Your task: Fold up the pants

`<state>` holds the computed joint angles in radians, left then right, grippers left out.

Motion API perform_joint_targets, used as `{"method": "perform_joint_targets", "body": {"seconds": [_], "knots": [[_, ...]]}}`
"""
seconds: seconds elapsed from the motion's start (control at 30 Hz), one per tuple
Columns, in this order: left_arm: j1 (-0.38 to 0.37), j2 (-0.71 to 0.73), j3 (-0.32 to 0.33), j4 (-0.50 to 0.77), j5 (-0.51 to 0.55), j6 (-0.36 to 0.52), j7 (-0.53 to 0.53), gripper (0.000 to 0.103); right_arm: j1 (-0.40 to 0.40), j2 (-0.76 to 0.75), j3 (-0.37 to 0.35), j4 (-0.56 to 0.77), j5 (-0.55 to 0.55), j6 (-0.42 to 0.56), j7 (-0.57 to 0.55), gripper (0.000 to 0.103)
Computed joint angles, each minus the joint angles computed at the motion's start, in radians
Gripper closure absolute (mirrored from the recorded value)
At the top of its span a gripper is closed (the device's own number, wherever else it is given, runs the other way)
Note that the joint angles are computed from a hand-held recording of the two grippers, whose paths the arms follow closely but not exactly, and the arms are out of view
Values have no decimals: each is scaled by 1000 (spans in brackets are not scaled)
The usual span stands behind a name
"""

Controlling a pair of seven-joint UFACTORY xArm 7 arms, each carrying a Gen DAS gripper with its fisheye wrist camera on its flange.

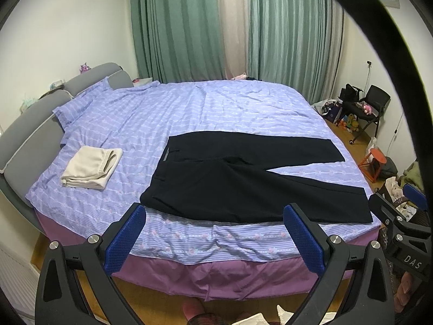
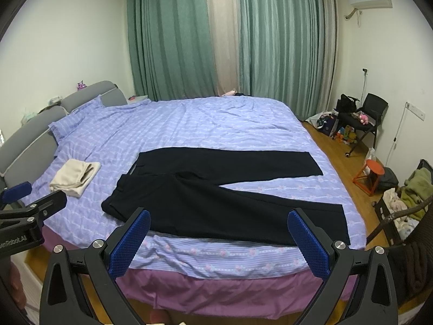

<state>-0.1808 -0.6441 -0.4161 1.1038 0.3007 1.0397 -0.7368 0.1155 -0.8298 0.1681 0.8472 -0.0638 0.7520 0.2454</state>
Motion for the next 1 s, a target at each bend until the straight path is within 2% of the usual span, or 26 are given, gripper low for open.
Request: {"method": "perform_joint_targets", "body": {"seconds": [0.47,0.77,1.0], "knots": [[4,38,16,12,6,15,-6,0,13,60,-5,25,7,2,-17,0],[3,57,49,-7,9,13,0,0,35,133,-7,50,24,0,-30,0],[19,56,123,-83,9,-40,57,0,44,257,32,100,21,9,32,0]]}}
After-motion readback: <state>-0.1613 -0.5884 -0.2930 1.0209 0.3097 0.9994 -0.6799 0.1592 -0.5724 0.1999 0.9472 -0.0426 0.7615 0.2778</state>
